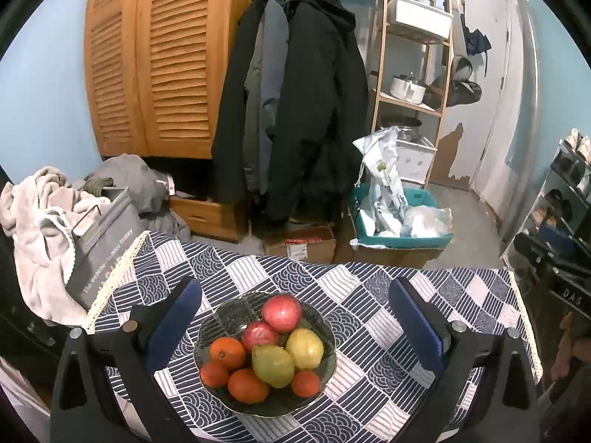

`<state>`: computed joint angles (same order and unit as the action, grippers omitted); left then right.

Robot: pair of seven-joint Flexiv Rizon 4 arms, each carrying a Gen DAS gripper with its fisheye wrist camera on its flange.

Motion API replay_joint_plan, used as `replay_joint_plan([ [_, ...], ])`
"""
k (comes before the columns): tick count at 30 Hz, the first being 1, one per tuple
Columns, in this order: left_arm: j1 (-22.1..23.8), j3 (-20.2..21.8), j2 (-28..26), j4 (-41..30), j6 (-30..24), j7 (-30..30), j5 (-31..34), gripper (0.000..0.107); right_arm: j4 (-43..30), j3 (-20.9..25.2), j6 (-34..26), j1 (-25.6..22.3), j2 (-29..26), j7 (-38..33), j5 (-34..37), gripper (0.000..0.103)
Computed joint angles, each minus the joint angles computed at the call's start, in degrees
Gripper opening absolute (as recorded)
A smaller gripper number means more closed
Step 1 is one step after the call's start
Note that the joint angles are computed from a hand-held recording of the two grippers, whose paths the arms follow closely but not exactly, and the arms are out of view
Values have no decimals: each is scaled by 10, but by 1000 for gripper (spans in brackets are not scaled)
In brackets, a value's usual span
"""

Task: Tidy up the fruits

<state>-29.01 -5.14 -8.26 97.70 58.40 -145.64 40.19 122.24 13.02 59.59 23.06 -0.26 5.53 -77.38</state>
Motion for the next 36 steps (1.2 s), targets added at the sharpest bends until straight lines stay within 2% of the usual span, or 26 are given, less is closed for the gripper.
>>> replay_joint_plan([
  [36, -5, -2, 0, -15, -10, -15, 13, 102, 14, 0, 8, -20, 15, 15, -7, 80],
])
